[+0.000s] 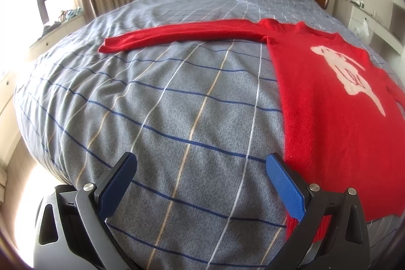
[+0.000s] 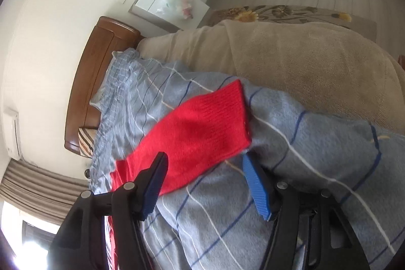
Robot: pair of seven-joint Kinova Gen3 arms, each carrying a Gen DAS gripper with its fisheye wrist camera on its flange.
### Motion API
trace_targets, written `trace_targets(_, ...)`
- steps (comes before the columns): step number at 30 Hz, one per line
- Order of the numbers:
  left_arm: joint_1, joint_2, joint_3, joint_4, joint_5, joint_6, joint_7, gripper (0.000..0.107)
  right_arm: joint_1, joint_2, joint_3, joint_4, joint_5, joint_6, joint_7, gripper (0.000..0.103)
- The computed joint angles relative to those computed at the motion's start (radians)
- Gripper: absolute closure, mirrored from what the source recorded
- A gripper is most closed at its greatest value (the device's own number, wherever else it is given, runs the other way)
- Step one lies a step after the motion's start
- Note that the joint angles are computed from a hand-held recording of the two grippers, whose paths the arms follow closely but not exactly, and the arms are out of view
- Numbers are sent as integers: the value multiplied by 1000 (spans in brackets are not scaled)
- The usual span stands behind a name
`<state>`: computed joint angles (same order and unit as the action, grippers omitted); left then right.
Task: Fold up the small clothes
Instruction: 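Grasp a sleeve cuff with the right tool and fold it across the body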
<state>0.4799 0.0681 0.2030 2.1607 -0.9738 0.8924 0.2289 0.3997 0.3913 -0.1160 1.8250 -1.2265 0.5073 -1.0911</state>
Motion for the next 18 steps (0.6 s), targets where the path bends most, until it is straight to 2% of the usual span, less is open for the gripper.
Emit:
trace_targets(1, 0, 5, 0, -3, 2, 1, -5, 5, -7, 12, 3, -21, 28, -3, -36, 42)
trace_targets(4, 3, 13, -1, -10, 8, 7, -13, 5, 19, 52, -56, -67, 99, -40, -139, 42)
trace_targets(5, 3, 14, -3, -11, 8, 6, -14, 5, 10, 61, -51, -83, 134, -41, -180, 44)
trace_targets(6, 3, 14, -4, -12, 10, 5, -15, 5, -18, 65, -26, -96, 161, -45, -220, 55)
trace_targets(7, 3, 15, -6, -13, 11, 3, -15, 5, -58, 69, 17, -114, 195, -39, -261, 80)
trace_targets(8, 1, 16, -8, -13, 13, 0, -17, 5, -102, 74, 63, -135, 236, -28, -302, 94)
trace_targets(9, 0, 16, -10, -14, 14, -4, -18, 5, -148, 75, 109, -156, 276, -16, -340, 98)
trace_targets(11, -3, 14, -14, -11, 13, -13, -16, 5, -241, 56, 182, -203, 358, -8, -400, 98)
trace_targets(14, -10, 8, -18, -6, 10, -32, -11, 5, -380, 20, 223, -318, 480, -16, -388, 98)
trace_targets(18, -20, -1, -19, 1, 7, -50, -11, 5, -555, 17, 182, -504, 642, -26, -346, 98)
